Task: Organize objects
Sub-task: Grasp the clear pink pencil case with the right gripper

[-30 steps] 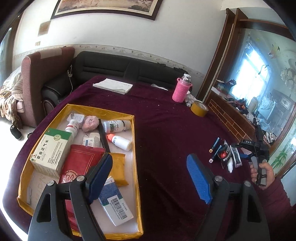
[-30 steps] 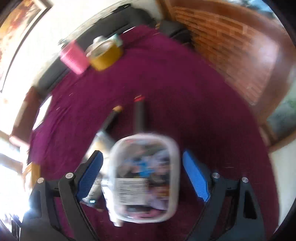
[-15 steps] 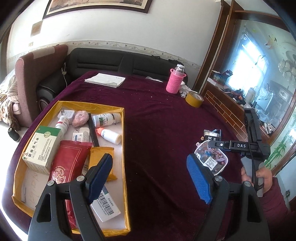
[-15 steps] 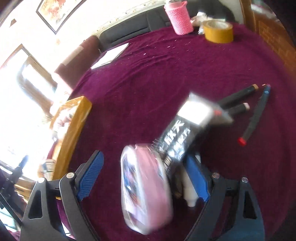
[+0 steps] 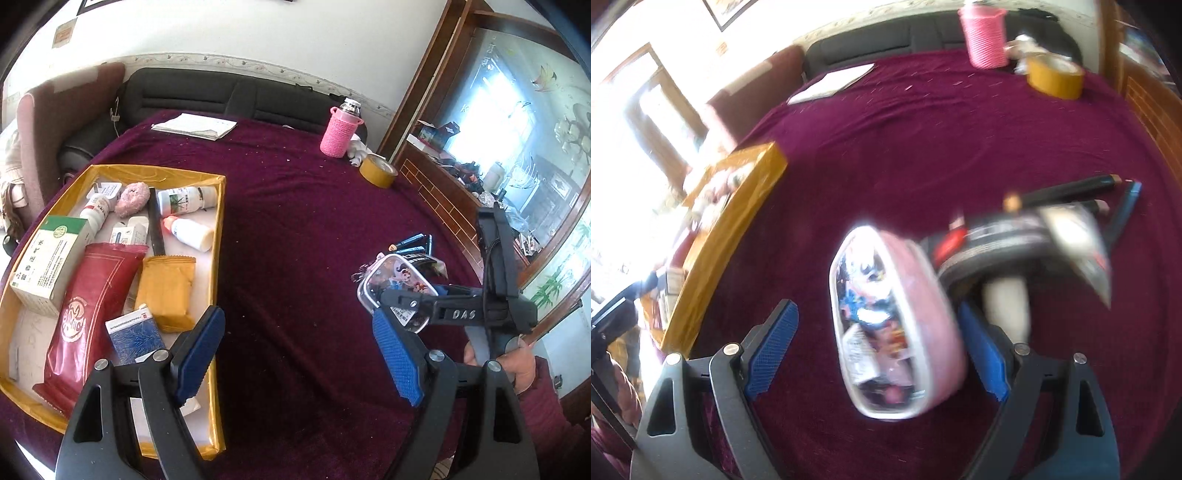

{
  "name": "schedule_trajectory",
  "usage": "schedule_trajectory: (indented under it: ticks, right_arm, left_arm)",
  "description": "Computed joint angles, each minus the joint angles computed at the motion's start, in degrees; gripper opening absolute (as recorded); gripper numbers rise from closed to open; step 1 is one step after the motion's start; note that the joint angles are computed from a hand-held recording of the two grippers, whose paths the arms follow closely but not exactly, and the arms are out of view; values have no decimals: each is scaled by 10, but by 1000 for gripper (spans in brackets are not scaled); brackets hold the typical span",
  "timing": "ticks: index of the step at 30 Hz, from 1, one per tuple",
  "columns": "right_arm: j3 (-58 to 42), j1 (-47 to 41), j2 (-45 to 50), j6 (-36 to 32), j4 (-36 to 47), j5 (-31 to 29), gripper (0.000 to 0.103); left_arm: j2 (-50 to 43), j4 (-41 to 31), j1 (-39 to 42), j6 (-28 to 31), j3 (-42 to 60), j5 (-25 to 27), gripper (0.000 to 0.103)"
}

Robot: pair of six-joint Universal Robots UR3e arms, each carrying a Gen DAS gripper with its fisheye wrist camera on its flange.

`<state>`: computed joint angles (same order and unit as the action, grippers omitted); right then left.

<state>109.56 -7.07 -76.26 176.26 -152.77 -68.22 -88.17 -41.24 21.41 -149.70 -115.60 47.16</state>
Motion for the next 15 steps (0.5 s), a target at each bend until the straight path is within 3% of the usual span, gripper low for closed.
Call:
schedule_trajectory:
  ticks: [2,3,4,9,15]
  right_arm:
    - [-14,29,19,7,-8,-32,82]
    - [-21,42,28,13,-9,-51,65]
    - [-23,46,33,19,-10,-56,65]
    - [51,-9,-28,32,-41,28,37]
    - [195,-115,-178,-16,-13,103,32]
  left_arm:
    - [0,-4,3,-2,0,-1,78]
    - [1,-4,4,-2,0,1,78]
    - [2,-3,3,-3,0,3,78]
    - [-13,-7,-22,-6,23,10,78]
    - [-95,21,-123,-44,104,56,78]
